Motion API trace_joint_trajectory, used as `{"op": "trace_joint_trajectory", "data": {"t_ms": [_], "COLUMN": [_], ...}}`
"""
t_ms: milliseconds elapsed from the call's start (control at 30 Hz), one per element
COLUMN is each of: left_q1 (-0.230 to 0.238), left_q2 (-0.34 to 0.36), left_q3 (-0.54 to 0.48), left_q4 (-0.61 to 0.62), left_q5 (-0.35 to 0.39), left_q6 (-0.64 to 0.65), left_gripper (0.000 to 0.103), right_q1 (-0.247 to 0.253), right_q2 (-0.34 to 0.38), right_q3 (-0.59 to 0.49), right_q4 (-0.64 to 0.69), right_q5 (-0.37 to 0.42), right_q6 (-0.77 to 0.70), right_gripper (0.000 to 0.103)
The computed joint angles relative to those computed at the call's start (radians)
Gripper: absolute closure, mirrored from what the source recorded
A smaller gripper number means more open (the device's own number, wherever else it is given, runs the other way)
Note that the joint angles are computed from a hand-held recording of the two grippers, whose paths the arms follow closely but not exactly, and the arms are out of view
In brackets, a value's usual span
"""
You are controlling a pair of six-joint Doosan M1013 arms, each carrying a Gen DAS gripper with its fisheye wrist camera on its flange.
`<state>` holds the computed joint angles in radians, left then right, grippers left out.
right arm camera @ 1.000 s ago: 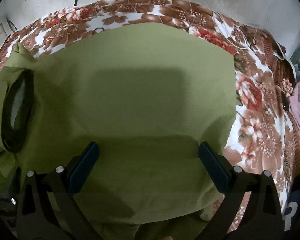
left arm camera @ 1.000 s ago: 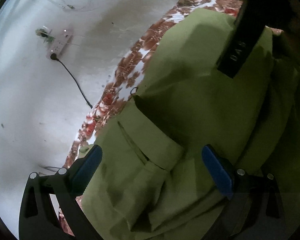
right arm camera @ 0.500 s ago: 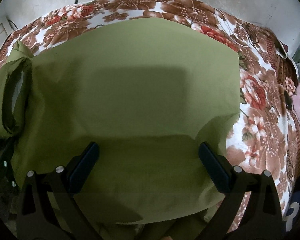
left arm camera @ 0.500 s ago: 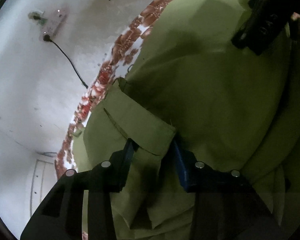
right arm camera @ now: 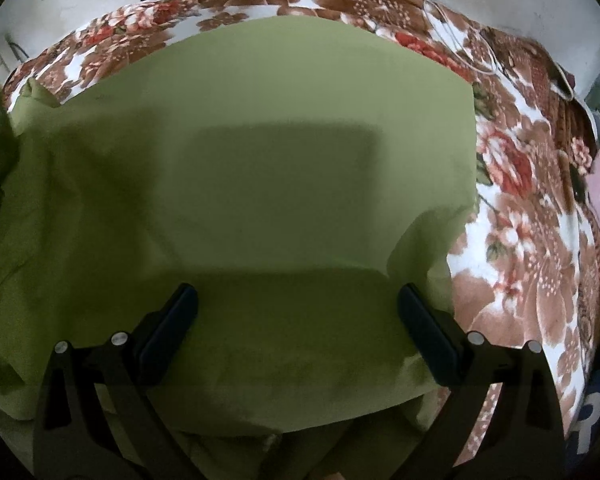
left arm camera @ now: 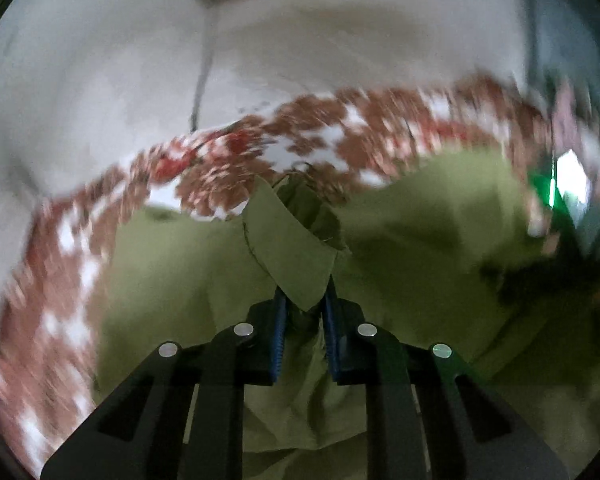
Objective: Fold large clothes
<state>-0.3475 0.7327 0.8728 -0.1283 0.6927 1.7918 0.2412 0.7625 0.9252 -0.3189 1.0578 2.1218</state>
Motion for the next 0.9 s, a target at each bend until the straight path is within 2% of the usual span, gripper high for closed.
{"op": "trace_joint_trajectory", "data": {"t_ms": [167, 267, 333, 433, 467, 500, 600, 667, 800, 900], "left_q1": [0.108, 0.163, 0.182, 0.193, 0.19, 0.187, 0.191, 0.183, 0.168, 0.15], "left_q2": [0.017, 0.037, 0.052, 0.072, 0.067, 0.058, 0.028, -0.006, -0.068, -0.091], "left_q3": [-0.028, -0.021, -0.023, -0.023, -0.01, 0.005, 0.052, 0.092, 0.144, 0.139], "left_q4": [-0.278, -0.385, -0.399, -0.362, -0.31, -0.274, -0.248, -0.125, 0.055, 0.08], "left_q5": [0.082, 0.118, 0.147, 0.203, 0.199, 0.184, 0.147, 0.112, 0.041, -0.01], "left_q6": [-0.117, -0.16, -0.158, -0.181, -0.208, -0.228, -0.225, -0.286, -0.331, -0.245], "left_gripper": [0.087, 0.087, 0.087, 0.081, 0.067, 0.048, 0.034, 0.022, 0.022, 0.019], "right_q1": [0.004, 0.003, 0.002, 0.009, 0.013, 0.016, 0.017, 0.021, 0.031, 0.042], "right_q2": [0.007, 0.012, 0.015, 0.024, 0.028, 0.03, 0.022, 0.01, -0.026, -0.049], "right_q3": [-0.011, -0.021, -0.028, -0.043, -0.049, -0.05, -0.038, -0.024, 0.008, 0.019], "right_q4": [-0.015, -0.004, 0.01, -0.003, -0.018, -0.029, -0.041, -0.051, -0.06, -0.057], "right_q5": [0.024, 0.04, 0.043, 0.052, 0.059, 0.06, 0.05, 0.049, 0.032, 0.017], "right_q6": [-0.011, -0.011, -0.009, -0.008, -0.003, 0.004, 0.039, 0.058, 0.095, 0.095], "right_gripper": [0.005, 0.005, 0.005, 0.005, 0.005, 0.005, 0.005, 0.005, 0.005, 0.005]}}
